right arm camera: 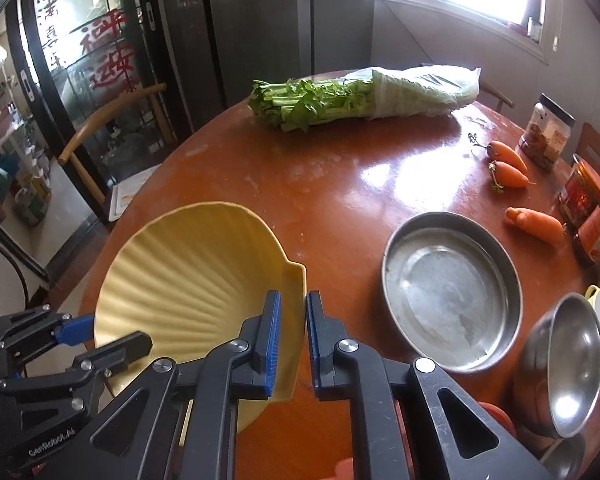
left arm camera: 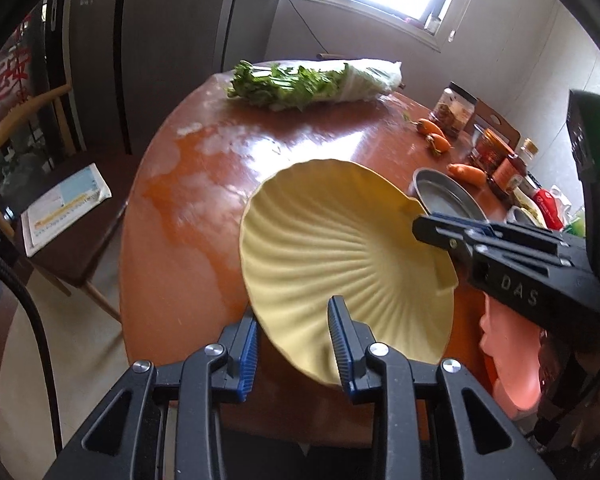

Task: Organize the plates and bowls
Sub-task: 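Grasp the rim of the yellow shell-shaped plate with the right gripper, then carry the yellow shell plate to the table edge and release it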

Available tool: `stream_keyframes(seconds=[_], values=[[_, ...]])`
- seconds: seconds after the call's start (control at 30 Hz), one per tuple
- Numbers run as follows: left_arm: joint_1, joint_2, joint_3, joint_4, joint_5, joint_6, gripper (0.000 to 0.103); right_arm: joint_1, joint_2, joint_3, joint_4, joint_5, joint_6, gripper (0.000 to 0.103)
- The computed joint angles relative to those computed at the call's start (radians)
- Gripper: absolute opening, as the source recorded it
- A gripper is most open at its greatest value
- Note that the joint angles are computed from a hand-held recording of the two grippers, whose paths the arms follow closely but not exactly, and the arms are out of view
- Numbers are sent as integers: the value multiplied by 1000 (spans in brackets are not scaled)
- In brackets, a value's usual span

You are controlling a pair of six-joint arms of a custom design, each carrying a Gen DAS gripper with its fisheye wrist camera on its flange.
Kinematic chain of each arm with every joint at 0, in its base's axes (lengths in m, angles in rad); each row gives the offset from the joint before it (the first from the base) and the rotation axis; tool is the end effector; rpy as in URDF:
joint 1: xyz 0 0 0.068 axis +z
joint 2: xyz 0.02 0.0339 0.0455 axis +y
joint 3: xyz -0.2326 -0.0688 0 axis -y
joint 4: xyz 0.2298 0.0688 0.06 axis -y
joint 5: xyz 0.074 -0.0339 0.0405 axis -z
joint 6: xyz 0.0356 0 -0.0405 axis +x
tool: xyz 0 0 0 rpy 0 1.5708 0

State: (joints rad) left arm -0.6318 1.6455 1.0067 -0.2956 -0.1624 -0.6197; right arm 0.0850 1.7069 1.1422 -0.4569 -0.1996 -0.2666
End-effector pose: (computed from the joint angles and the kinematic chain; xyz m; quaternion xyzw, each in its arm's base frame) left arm 0.2636 -0.1858 0.1688 -0.0196 0.9468 -0.1202 0.2979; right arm 0.3328 0.0354 0.1788 -0.1941 0.9383 0.0710 0.2774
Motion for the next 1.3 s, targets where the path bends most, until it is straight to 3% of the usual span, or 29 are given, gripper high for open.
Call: stream_keyframes(seconds=[0.37,0.6,0.7,0.73,0.97,1.13,1.3], values=[[43,139,116,9,28,76,34,-32,82,32,-4,6,22,14],[64,123,92,41,52,75,34,-43,85,41,-16,-28,26,17],[62,96,72,51,48,79,39,-49,65,25,-7,-29,26,19],[60,87,67,52,47,80,45,-50,56,18,-4,-26,25,19],[28,7,37,32,-37,75,61,-116,-99,-67,-4,-59,20,30],[-1,-56,18,14,-60,55,62,-204,-242,-117,-63,-122,18,34],[-89,-99,28,-12,-98,53,64,-345,-455,-222,-151,-208,-15,45]])
